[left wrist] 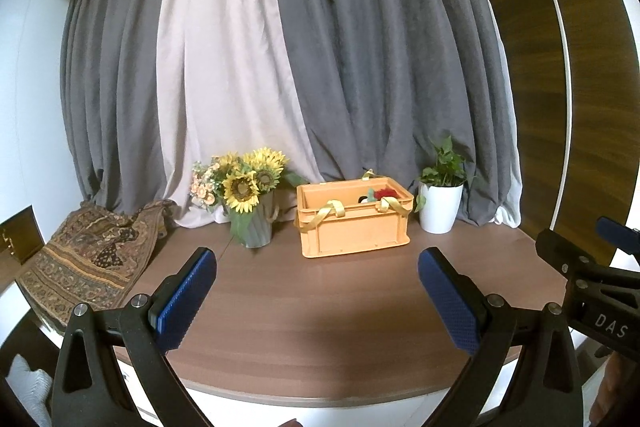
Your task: Organize soft objects
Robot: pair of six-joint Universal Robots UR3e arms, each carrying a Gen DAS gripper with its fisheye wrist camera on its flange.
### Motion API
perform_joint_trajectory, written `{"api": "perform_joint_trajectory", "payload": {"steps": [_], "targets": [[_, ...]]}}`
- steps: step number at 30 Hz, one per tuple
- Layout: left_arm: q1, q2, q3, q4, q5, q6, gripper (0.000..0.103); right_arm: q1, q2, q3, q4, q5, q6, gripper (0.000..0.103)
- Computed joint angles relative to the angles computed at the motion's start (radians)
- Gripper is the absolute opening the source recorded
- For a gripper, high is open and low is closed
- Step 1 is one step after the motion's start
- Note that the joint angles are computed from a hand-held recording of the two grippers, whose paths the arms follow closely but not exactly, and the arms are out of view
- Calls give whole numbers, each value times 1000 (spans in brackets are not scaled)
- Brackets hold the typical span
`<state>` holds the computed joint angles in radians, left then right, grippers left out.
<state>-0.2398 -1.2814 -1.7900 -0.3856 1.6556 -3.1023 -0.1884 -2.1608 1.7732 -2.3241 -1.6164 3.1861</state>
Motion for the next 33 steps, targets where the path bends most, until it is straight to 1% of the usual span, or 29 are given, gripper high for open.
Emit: {"api": "perform_joint_trajectory", "payload": {"steps": [3, 6, 10, 12, 14, 28, 31, 33], "targets": [[-1, 26, -14, -7, -4, -5, 103, -11, -29, 6, 17, 11, -7, 95], [-16, 38, -20, -3, 13, -4, 103, -45, -58, 13, 31, 43, -22, 95], [-44, 35, -19, 5, 45, -8, 103, -59, -82, 19, 45, 55, -28, 95], [-43, 40, -22, 3, 44, -9, 103, -60, -83, 17, 48, 55, -27, 95], [-40, 40, -21, 1, 42, -6, 103, -81, -93, 19, 55, 77, -37, 95], [-54, 49, -22, -3, 50, -10, 103, -112, -118, 14, 81, 100, -48, 95], [-56, 40, -12, 1, 56, -9, 103, -155, -133, 8, 100, 141, -66, 95], [-55, 40, -12, -2, 54, -12, 103, -147, -122, 6, 91, 133, -67, 95]]}}
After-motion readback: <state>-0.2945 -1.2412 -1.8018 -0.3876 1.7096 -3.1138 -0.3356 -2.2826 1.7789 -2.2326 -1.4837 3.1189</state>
